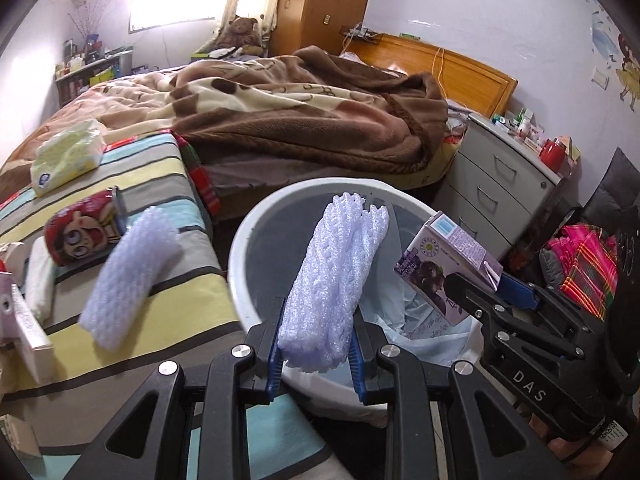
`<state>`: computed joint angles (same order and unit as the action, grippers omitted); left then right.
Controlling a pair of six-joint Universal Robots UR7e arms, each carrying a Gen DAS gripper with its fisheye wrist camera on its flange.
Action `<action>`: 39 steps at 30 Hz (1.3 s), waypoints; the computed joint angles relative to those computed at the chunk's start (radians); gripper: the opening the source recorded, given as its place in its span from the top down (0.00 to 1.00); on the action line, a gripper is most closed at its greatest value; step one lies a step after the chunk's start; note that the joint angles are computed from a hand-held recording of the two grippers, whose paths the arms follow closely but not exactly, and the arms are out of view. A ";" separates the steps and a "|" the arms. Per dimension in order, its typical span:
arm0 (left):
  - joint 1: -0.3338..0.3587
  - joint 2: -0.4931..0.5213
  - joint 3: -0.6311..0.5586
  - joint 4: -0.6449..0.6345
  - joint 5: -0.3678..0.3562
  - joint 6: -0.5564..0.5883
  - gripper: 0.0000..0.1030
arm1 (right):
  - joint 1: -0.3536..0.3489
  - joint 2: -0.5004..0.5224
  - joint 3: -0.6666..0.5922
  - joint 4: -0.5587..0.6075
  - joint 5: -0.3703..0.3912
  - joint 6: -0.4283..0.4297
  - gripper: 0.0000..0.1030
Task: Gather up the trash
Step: 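Carry the carton and foam net over the wastebasket and open both tools, then grasp the green-white box with the left tool while the right tool grasps another foam net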
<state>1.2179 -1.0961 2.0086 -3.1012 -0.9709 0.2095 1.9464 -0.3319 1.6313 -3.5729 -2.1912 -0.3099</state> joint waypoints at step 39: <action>-0.018 -0.182 0.137 -0.112 0.056 0.025 0.47 | 0.071 0.054 -0.081 0.005 0.041 -0.018 0.35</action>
